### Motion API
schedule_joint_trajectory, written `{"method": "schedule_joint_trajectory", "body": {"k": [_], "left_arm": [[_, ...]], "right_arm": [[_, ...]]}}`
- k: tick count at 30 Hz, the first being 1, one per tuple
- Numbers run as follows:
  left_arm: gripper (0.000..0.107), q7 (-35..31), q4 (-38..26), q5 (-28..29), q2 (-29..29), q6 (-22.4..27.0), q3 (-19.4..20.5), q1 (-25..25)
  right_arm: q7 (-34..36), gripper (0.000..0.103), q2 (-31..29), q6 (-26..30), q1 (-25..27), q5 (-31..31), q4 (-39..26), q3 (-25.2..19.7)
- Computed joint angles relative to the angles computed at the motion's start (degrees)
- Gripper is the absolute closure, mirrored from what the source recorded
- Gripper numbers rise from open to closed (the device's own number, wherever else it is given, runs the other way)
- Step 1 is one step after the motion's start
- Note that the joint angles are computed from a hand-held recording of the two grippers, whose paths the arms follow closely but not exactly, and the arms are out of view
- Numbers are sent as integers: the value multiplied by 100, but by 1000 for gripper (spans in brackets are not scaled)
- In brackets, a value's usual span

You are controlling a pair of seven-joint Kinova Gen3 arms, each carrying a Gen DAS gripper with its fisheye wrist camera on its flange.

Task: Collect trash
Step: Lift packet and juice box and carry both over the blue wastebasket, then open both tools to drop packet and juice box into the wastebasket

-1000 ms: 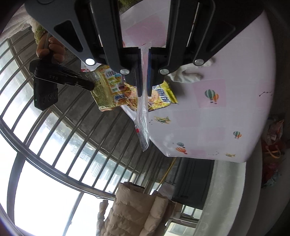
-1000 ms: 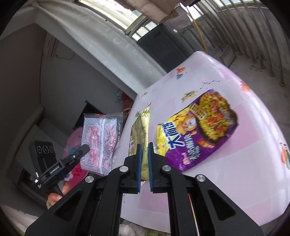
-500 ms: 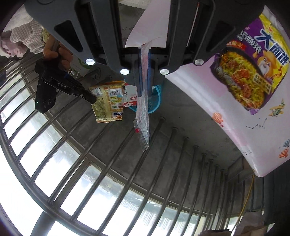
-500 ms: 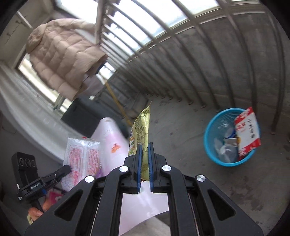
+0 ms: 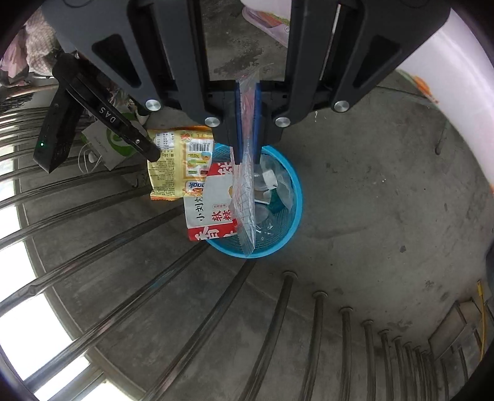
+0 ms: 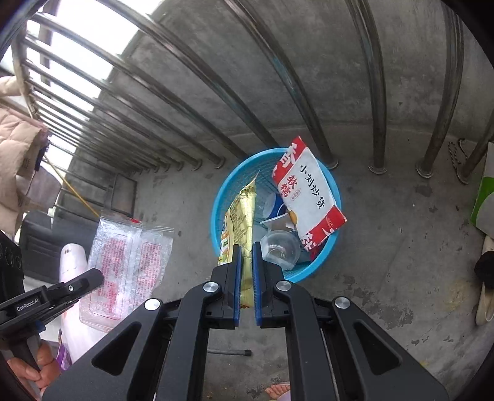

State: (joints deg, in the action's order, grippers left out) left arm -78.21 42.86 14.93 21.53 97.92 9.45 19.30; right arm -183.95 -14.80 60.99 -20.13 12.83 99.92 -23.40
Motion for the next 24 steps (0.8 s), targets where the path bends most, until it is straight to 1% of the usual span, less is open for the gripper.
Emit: {"method": "schedule_joint_trajectory", "body": {"k": [3,5,7,8,9,11,12,13,14,15,16,21,23,24], "left_arm": [[104,233,-454,-5,541,113,10,136],[104,350,-739,-62,851,153,-16,232],[95,347,-736,-46,996,58,-24,235],[79,369,-767,-88,1114,78,-38,280],[70,414,-860,-139,1235,137,-62,322],[69,555,-966,-188,1415,152,-105,366],[69,615,-974,-218,1449,176,-126,375],[69,678,-941,-212,1453,161,-131,365],[69,693,-866,-195,1414,101,-126,332],[69,689,-816,-208,1373,57,-129,317],[69,675,-823,-241,1362,26,-136,320],[67,537,-767,-377,1058,-154,-158,288],[64,476,-751,-427,863,-205,-163,274],[62,445,-737,-454,702,-235,-171,254]], "right_arm": [[205,96,180,-373,47,-128,175,313],[254,95,358,-526,90,-104,253,425],[338,94,566,-669,85,-168,360,581],[509,91,696,-720,61,-311,402,723],[687,83,809,-741,39,-469,447,850],[786,76,930,-740,14,-590,541,977],[716,76,915,-722,-2,-566,581,986],[582,76,858,-717,-18,-493,634,965],[435,72,791,-727,-30,-393,690,924],[247,65,715,-673,-41,-237,714,846],[64,63,653,-573,-53,-56,707,747],[-378,61,447,-150,-105,469,586,453],[-526,61,341,39,-129,664,461,313],[-551,61,286,46,-131,735,441,280]]}}
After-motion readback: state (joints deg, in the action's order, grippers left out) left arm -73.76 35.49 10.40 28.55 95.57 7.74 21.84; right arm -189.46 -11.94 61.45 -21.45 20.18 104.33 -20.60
